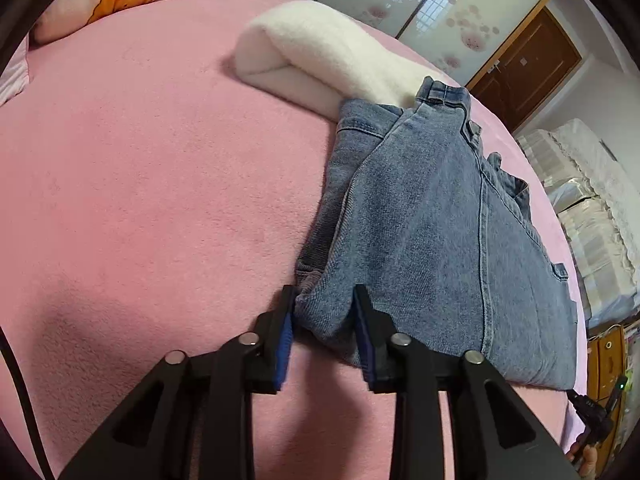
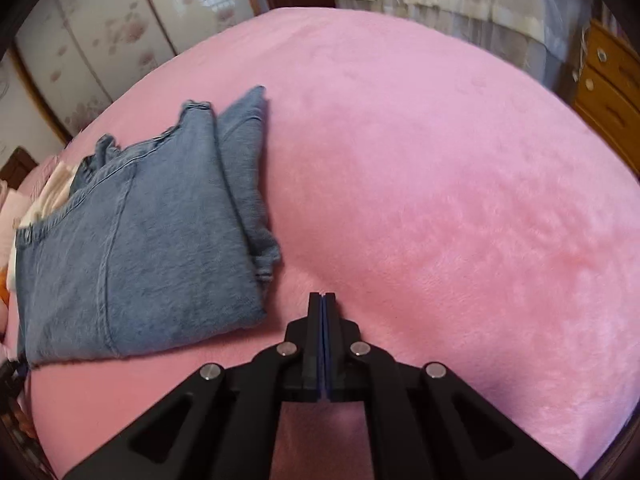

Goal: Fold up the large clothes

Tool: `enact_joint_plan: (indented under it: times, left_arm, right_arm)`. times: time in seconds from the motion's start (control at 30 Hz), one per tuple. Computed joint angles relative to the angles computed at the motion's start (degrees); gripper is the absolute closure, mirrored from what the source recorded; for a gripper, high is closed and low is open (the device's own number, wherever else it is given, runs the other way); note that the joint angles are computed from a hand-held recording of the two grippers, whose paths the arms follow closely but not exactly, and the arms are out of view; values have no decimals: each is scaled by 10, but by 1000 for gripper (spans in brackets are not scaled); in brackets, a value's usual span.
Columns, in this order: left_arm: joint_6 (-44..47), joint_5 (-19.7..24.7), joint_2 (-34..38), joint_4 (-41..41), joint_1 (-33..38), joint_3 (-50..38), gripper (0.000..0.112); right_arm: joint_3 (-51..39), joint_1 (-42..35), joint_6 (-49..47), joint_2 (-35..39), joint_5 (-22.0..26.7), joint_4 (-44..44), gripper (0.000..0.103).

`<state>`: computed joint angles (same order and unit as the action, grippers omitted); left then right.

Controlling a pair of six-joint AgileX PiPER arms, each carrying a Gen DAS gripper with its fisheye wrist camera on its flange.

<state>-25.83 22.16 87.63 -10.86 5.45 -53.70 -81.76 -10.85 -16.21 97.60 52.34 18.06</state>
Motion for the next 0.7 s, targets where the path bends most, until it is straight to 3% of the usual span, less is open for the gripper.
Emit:
enact_joint_plan:
  times: [0.17,0.23,0.33,0.47,0.5,0.57,0.6,0.7]
  left_arm:
    - [-113,66,-16,111,-25,-26,63]
    - [-149,105,-30,150,-41,-37,46]
    - [-222,163,-46,218,-75,-62,40]
    - [-241,228,-64,224,-104,-99,40]
    - [-243,241,-70,226,-114,-108,40]
    - [-251,269,-71,231,-137,-134,40]
    - [-254,278,-72,231,-150,-147,40]
    - [-266,295,-68,226,-180,-178,40]
  right_arm:
    - [-9,14,14,-11,8,-11,103]
    - [-7,36,39,-26,-1,-31,103]
    - [-11,72,105,-36,-7,-100,102]
    - [-17,98,179,-55,-7,-146,101]
    - [-17,102,183,-62,-9,-143,98]
    - [-18,111,178,-76,-7,-124,71]
    - [-18,123,185,-86,-8,-127,66]
    - [-7,157,165,-121,-16,-94,62]
